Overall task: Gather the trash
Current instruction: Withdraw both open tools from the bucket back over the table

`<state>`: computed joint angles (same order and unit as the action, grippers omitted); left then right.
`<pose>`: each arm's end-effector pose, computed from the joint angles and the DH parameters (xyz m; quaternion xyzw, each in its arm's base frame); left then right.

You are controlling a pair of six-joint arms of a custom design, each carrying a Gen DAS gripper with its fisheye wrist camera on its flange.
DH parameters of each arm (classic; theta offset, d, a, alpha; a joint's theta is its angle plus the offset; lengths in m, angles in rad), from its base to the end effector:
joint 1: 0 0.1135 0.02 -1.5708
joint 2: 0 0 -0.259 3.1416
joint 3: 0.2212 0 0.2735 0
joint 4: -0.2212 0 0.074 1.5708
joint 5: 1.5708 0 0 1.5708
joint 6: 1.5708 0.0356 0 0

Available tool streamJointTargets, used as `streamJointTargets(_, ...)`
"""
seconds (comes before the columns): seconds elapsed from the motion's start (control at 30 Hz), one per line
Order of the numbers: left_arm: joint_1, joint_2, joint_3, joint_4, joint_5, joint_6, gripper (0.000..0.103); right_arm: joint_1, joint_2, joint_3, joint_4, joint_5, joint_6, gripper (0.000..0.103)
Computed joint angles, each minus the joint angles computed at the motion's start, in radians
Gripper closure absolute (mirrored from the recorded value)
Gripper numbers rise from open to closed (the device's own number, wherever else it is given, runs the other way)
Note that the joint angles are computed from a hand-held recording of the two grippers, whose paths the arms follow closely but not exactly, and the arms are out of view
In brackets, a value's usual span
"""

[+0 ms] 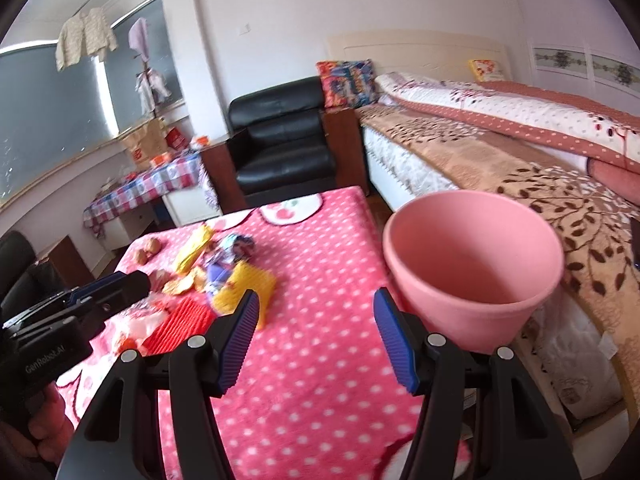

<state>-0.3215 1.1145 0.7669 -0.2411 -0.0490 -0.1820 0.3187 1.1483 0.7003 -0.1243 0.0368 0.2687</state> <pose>0.2551 -0.0831 0.2507 0.0499 0.8802 -0.0965 0.4619 0.2591 0.0841 0.2289 -0.0131 0.8777 0.1231 0.4629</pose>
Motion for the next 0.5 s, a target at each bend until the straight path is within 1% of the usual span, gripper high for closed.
streamJointTargets(0.1, 0.052, -0.068, -0.046, -0.019, 0.0, 0.025, 0.059, 0.034, 0.029, 0.009, 0.003, 0.008, -0.013, 0.044)
streamJointTargets(0.23, 0.125, -0.152, -0.098, -0.05, 0.013, 0.057, 0.059, 0.059, 0.076, 0.031, -0.01, -0.012, -0.007, 0.044)
streamJointTargets(0.37, 0.214, -0.188, -0.127, -0.096, 0.054, 0.073, 0.059, 0.067, 0.12, 0.042, -0.002, -0.037, -0.004, 0.044)
streamJointTargets(0.43, 0.254, -0.192, -0.14, -0.117, 0.077, 0.079, 0.059, 0.059, 0.14, 0.052, -0.002, -0.072, -0.011, 0.044)
streamJointTargets(0.5, 0.284, -0.189, -0.151, -0.136, 0.099, 0.083, 0.059, 0.062, 0.156, 0.055, 0.005, -0.084, -0.011, 0.044)
